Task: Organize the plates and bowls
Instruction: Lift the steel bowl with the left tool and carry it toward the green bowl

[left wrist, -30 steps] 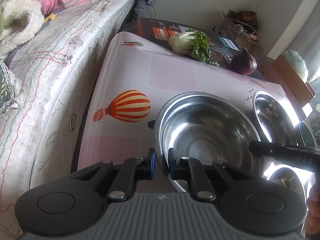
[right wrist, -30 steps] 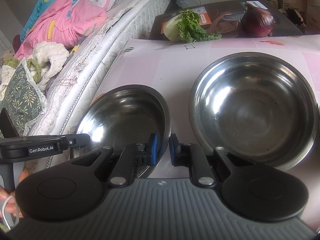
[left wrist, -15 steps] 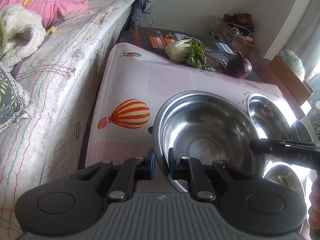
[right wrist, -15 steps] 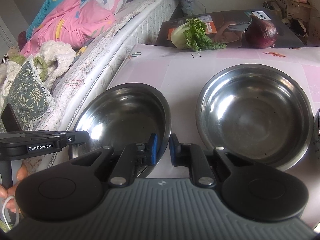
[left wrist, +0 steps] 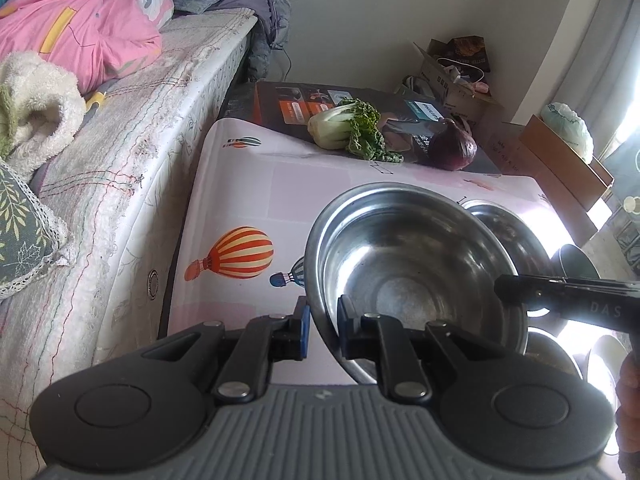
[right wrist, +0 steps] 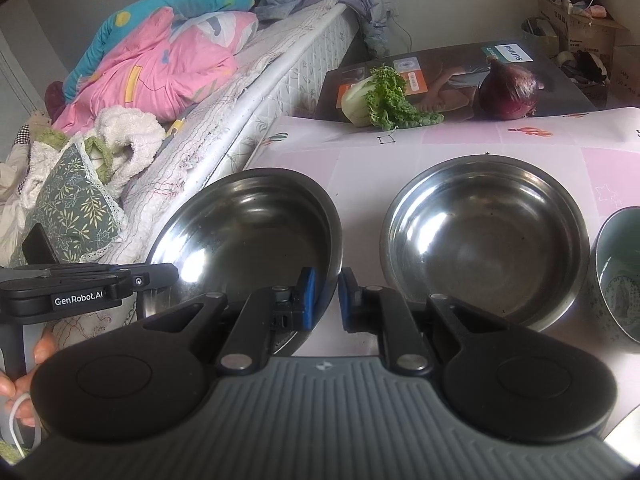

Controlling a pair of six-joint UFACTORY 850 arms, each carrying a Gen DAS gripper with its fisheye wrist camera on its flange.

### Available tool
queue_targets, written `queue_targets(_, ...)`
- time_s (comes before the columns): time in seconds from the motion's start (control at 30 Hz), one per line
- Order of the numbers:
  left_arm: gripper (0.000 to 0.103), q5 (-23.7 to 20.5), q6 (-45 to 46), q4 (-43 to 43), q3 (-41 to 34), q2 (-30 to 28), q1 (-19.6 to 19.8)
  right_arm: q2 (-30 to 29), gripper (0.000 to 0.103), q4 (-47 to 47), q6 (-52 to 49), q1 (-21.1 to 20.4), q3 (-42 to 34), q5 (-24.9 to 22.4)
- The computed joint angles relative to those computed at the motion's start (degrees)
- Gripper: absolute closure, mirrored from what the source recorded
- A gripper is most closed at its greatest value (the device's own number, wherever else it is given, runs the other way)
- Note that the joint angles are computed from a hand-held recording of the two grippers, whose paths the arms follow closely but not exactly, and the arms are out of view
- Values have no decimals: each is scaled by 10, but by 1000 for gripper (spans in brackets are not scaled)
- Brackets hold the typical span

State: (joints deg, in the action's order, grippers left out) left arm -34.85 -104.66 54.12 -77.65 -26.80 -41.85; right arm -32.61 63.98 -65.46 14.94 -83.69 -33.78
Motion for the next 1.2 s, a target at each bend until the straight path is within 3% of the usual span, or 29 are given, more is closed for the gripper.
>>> queue_targets(0.3,88,-22,45,-16,-71,-36,-18,21,91,32,-29,-37,20,-8)
queue_targets(0.6,86,-27,150,-73,-198,-118,-21,20,91,45,-40,-88,14,-8)
queue_targets(0.87,86,-41,271,-162,-333,-213,-9,-23,90,13,-2,-117,-34,-2)
queue_targets(1.2,85,-68,372,-247,-460,-304,13,-102,89,-68,88,-115,-130,-3)
